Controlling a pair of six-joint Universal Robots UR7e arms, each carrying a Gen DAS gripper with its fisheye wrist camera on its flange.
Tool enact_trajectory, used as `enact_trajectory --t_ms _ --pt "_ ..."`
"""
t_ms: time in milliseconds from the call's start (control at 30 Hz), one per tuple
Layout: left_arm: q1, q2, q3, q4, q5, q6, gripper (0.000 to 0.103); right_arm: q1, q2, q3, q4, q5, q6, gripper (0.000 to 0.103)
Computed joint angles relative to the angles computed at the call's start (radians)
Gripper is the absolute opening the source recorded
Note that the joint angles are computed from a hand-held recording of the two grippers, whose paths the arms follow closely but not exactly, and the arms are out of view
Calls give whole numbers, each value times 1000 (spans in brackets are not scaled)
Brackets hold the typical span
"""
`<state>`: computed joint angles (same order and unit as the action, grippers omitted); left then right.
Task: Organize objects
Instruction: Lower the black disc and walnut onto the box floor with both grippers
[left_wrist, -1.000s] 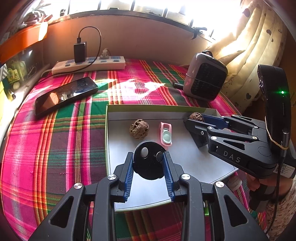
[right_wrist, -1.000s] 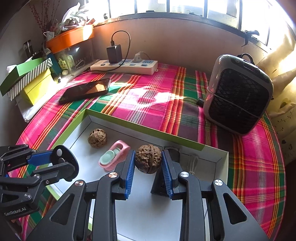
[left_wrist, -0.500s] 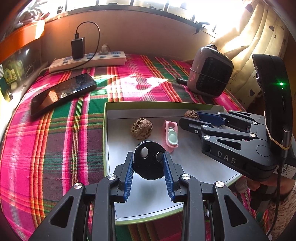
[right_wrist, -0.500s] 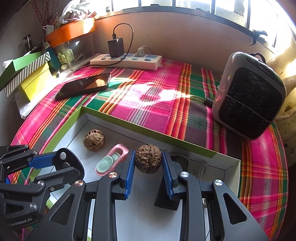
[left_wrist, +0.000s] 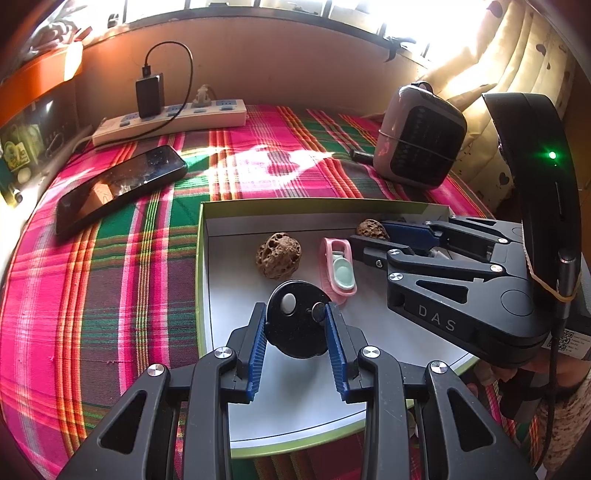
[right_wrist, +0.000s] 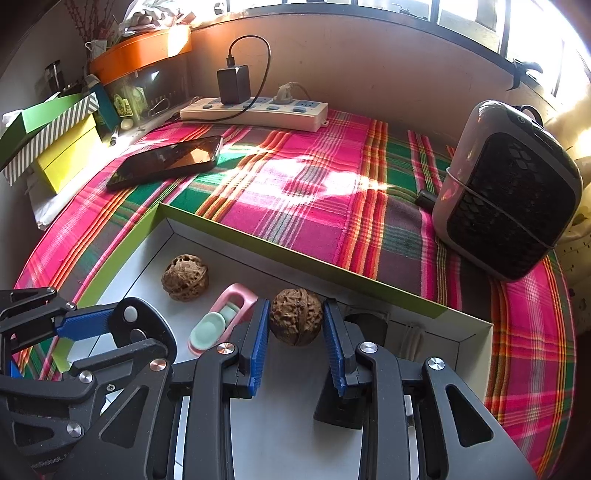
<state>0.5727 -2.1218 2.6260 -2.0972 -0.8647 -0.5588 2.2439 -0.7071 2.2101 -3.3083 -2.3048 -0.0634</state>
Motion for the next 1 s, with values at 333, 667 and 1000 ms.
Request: enact_trajectory --t_ms 333,667,1000 --pt "2 1 1 -1 -1 2 29 1 2 -10 31 -14 9 30" --pt "-5 6 1 16 17 1 29 3 5 -13 37 -21 8 30" --pt "-6 7 2 14 17 0 29 3 4 -12 36 -21 10 30"
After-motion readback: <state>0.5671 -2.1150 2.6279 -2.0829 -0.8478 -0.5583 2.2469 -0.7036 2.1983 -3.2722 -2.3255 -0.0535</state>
